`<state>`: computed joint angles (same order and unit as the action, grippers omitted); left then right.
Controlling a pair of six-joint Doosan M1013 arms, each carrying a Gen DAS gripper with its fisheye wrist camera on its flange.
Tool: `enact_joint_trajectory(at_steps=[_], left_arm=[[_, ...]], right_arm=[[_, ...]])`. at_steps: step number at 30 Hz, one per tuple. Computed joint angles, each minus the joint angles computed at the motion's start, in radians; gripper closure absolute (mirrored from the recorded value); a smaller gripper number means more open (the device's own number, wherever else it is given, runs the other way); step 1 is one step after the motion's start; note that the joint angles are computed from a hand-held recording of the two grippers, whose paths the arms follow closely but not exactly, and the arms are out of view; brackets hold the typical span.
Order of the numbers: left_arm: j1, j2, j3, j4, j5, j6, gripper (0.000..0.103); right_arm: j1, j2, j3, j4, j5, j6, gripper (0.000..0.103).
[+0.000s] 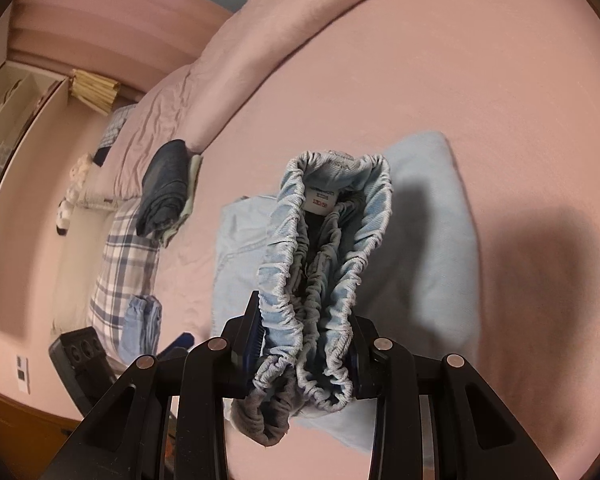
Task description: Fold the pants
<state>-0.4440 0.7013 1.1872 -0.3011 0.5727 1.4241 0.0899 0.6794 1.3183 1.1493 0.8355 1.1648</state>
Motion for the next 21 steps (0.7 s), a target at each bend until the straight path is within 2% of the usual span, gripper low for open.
enact_joint_trajectory(at_steps=[10,21], left_arm=[[0.004,0.015,-0.023,-0.002,0.023,0.004,0.033],[0.007,0.023,-0.027,-0.021,0.032,0.037,0.033]], right_arm=[[-0.001,-0.002,0.007,0.022,0.002,-0.024,0.068],[-0.012,-0.013,0.047,0.087,-0.030,-0.056,0.068]])
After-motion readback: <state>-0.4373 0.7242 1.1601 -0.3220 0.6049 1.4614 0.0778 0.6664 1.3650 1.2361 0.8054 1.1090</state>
